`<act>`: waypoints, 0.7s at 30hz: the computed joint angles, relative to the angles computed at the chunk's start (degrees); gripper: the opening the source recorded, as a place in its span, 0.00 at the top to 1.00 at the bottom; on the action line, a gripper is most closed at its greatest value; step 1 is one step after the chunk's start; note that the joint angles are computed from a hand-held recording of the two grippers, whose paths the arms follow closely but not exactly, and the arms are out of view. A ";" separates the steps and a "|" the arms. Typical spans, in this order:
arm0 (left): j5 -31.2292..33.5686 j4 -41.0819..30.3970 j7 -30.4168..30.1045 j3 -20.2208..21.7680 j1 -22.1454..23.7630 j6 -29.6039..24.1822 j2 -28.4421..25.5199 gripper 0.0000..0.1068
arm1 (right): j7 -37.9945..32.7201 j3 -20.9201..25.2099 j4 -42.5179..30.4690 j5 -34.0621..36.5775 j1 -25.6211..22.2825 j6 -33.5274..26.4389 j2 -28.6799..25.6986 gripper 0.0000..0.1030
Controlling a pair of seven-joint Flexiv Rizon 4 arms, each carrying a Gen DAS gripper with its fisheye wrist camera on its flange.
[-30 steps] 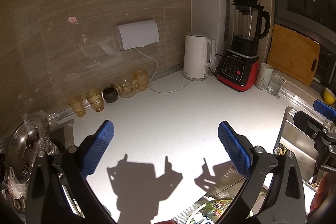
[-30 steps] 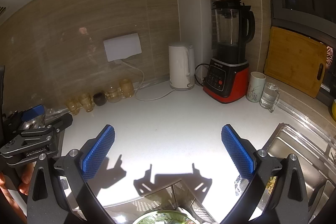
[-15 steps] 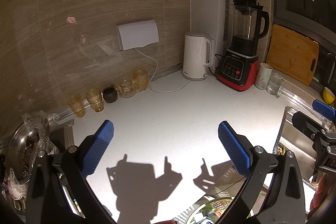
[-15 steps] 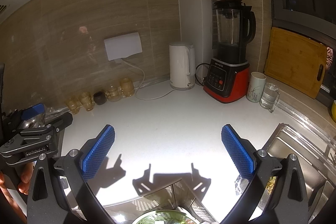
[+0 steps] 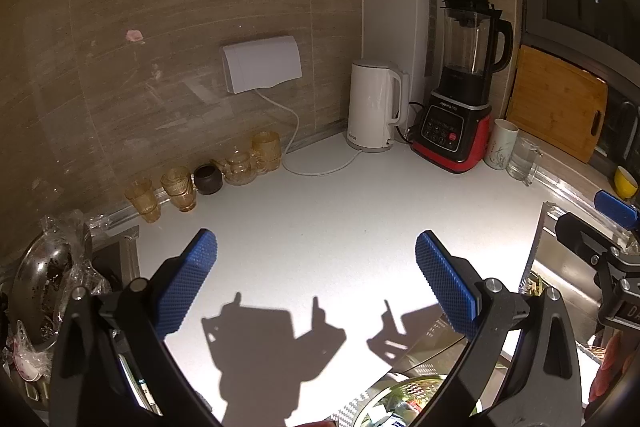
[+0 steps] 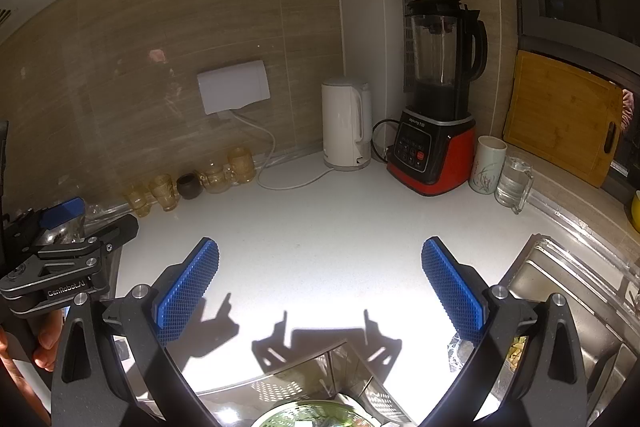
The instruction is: Collect trash
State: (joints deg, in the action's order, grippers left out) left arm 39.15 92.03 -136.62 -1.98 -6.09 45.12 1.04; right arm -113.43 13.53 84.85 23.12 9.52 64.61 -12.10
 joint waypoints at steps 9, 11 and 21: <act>-0.11 0.08 0.18 -0.02 0.07 0.25 -0.02 0.11 | -0.51 0.02 -0.34 0.63 -0.24 -0.34 -0.21 0.02; -0.48 0.09 0.68 0.11 0.17 0.64 -0.12 0.11 | -0.60 0.03 -0.39 0.73 -0.27 -0.36 -0.23 0.02; -1.16 -0.04 1.56 0.32 0.20 1.08 -0.45 0.11 | -0.44 -0.11 -0.46 0.54 -0.24 -0.47 -0.42 0.02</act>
State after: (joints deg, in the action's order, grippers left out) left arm 37.99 91.98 -135.06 -1.66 -5.89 46.21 0.59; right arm -113.87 13.43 84.39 23.67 9.28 64.14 -12.52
